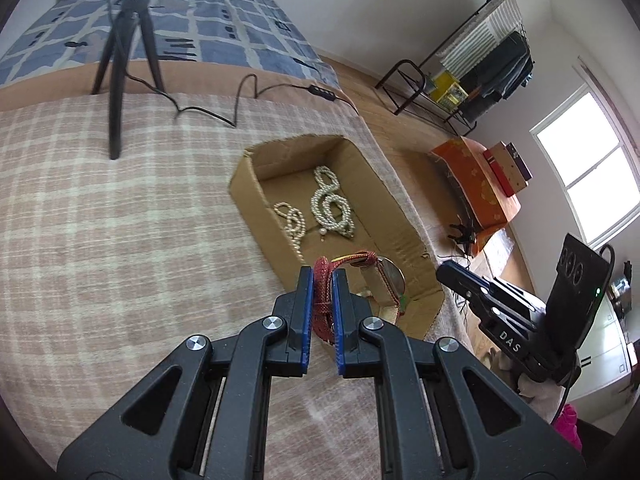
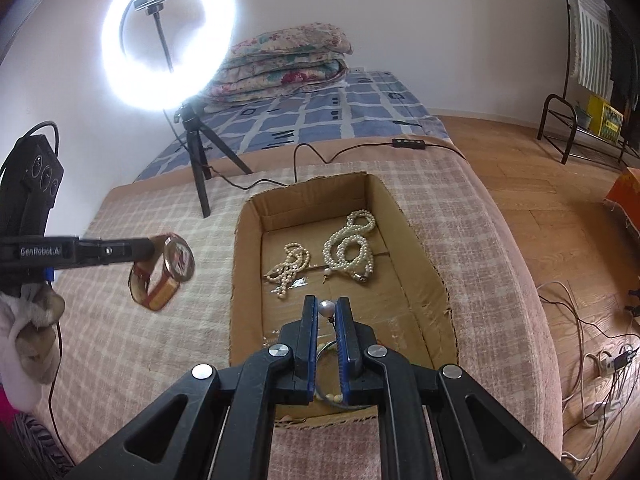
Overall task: Organize jewelry
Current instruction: 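Lift and carry watch with left tool while right carries earring to box, then open left gripper to drop watch in box while right releases earring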
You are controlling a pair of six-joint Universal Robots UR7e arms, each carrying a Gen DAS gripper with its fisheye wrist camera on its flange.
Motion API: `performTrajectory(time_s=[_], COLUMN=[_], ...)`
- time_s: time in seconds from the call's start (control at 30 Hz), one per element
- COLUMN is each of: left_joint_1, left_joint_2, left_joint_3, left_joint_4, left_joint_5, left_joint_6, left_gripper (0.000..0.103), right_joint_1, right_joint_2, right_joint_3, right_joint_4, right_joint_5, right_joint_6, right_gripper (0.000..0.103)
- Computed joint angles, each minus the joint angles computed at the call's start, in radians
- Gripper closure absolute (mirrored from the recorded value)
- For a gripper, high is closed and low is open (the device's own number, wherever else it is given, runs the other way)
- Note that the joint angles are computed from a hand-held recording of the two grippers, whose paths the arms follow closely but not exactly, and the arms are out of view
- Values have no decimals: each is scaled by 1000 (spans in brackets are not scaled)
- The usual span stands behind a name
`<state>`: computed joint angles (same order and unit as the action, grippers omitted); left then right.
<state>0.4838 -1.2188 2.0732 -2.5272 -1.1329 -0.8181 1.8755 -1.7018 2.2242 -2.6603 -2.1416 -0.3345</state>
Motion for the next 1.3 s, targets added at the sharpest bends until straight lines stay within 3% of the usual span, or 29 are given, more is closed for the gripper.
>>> performTrajectory(time_s=[0.27, 0.63, 0.93, 1.3], left_joint_1=[1, -22, -39, -51], left_joint_2=[116, 189, 206, 190], left_joint_3=[-60, -102, -123, -122], left_joint_4=[-27, 18, 81, 88], left_joint_5=[-17, 5, 71, 97], left_joint_6=[24, 49, 47, 66], left_gripper=[96, 96, 96, 96], right_joint_1=[-52, -96, -102, -101], right_joint_2=[37, 61, 88, 97], right_joint_3=[-27, -50, -65, -66], right_joint_4=[-19, -18, -30, -52], right_joint_5=[7, 33, 49, 51], right_joint_6=[-11, -13, -1, 6], right_gripper=[97, 97, 97, 94])
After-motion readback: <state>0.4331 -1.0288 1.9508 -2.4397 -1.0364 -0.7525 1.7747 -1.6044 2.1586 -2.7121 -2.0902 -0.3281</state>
